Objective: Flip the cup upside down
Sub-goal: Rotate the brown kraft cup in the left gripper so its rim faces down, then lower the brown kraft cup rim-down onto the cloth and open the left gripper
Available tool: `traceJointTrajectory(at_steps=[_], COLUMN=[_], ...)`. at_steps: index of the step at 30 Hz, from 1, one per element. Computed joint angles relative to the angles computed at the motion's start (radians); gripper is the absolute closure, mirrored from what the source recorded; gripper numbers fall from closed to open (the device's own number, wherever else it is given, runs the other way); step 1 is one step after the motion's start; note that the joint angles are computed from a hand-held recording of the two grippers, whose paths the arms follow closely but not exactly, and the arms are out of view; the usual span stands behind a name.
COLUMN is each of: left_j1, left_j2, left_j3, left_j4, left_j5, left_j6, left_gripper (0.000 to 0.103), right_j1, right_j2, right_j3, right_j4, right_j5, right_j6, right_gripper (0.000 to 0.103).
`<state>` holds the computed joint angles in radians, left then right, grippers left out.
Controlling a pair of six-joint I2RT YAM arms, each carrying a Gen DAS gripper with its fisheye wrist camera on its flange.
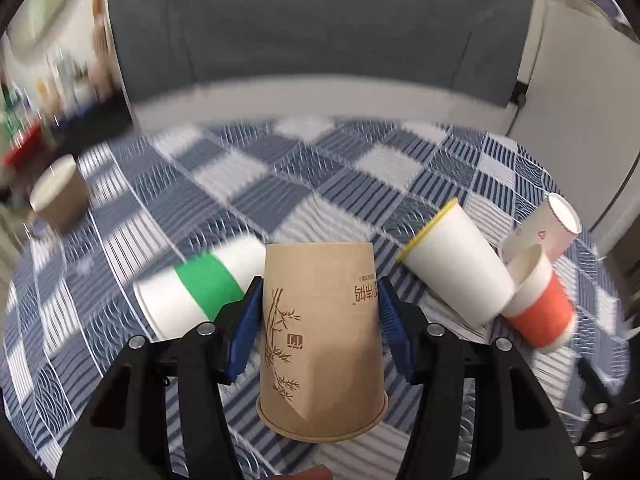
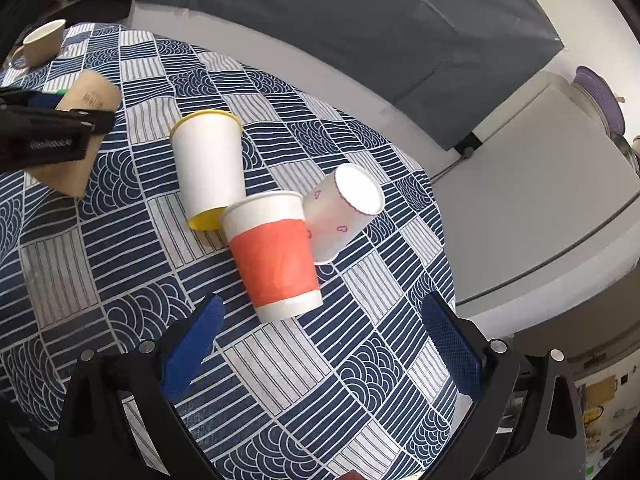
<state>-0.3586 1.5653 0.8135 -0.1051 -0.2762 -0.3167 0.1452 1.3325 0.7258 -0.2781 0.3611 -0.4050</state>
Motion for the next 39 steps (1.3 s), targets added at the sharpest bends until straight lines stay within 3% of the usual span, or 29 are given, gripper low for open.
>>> traceJointTrajectory(at_steps=[5, 15, 19, 20, 27, 35, 39], left_j1=[-0.068, -0.115, -0.125, -0.126, -0.090, -0.020, 0.018], left_j2=[0.054, 0.000, -0.053, -0.057, -0.132, -0.238, -0.281], left_j3=[-0.065, -0.134, -0.164, -0.164, -0.142, -0.094, -0.057], left_j4=[0.214, 0.176, 0.108, 0.091, -0.056, -0.284, -0.411], left_j5=[-0.173, -0.178, -0.165, -0.162, -0.091, 0.000, 0.013], left_j6=[0.073, 0.060, 0.058, 0.056, 0.088, 0.129, 0.146], left_gripper=[0.046, 0.046, 0.043, 0.033, 0.006, 0.006, 0.006], right_j1=[0.015, 0.062, 0.078, 0.079, 0.106, 0.139, 0.125], right_j2=[0.015, 0.006, 0.002, 0.003, 0.003, -0.003, -0.008], right_j3=[0.004, -0.013, -0.012, -0.010, 0.010, 0.063, 0.142], right_j4=[-0.018, -0.039, -0.043, -0.043, -0.056, -0.121, -0.235], right_j5=[0.008, 0.013, 0.019, 0.019, 0.021, 0.006, -0.094], right_j6=[0.013, 0.050, 0.061, 0.062, 0.089, 0.170, 0.275], right_gripper=[0.008, 0.008, 0.008, 0.008, 0.008, 0.008, 0.008])
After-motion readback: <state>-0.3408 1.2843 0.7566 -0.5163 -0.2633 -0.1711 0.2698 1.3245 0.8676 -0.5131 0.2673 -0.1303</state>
